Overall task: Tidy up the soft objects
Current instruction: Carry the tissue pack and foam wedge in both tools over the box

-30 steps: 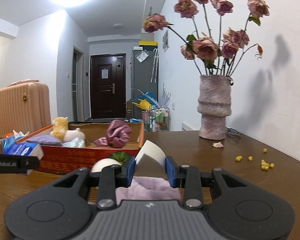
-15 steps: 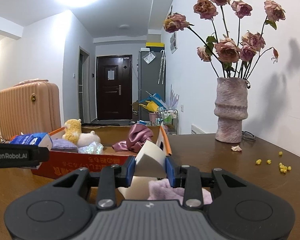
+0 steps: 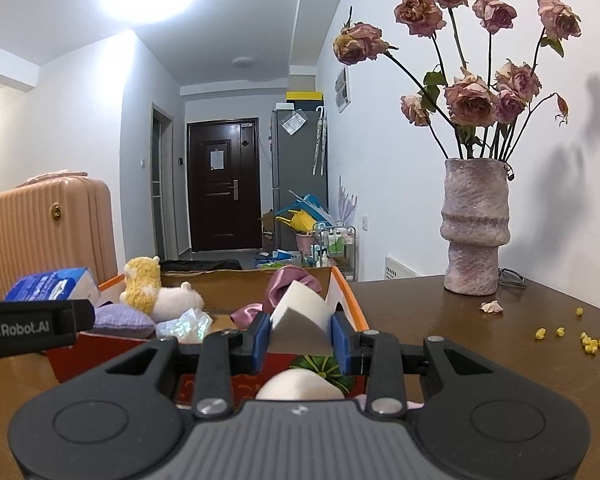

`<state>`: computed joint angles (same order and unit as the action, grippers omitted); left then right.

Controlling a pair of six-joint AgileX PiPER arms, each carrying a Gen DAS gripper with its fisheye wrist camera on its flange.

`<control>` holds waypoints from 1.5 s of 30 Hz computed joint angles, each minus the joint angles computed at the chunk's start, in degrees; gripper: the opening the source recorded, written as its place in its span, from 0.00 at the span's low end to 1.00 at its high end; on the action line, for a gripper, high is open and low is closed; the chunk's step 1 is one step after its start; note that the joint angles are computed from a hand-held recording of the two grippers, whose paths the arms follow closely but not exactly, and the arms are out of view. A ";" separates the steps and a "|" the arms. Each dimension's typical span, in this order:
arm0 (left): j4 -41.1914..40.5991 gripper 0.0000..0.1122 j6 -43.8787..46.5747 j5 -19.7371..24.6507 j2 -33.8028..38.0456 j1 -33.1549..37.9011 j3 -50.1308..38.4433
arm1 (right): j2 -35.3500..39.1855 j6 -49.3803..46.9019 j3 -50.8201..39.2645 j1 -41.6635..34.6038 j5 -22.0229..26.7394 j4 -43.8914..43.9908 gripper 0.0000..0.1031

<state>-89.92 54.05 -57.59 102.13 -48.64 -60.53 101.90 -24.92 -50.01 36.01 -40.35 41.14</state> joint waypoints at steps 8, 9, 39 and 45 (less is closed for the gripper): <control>2.37 0.66 -0.58 1.35 2.03 3.44 -2.38 | 3.30 -0.82 -4.95 0.24 1.53 1.08 0.32; 2.51 0.67 -0.46 1.63 2.36 3.93 -2.86 | 3.73 -0.83 -5.62 0.22 1.83 1.08 0.32; 8.32 0.67 1.05 8.35 8.15 13.49 -10.79 | 13.81 -2.56 -22.15 -2.52 8.49 0.52 0.32; 9.00 0.67 2.46 10.17 10.15 15.37 -13.63 | 15.84 -3.92 -25.57 -2.84 10.08 1.38 0.32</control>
<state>-80.92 56.51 -47.42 112.29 -33.27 -74.16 117.74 -28.85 -75.58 33.17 -30.27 42.52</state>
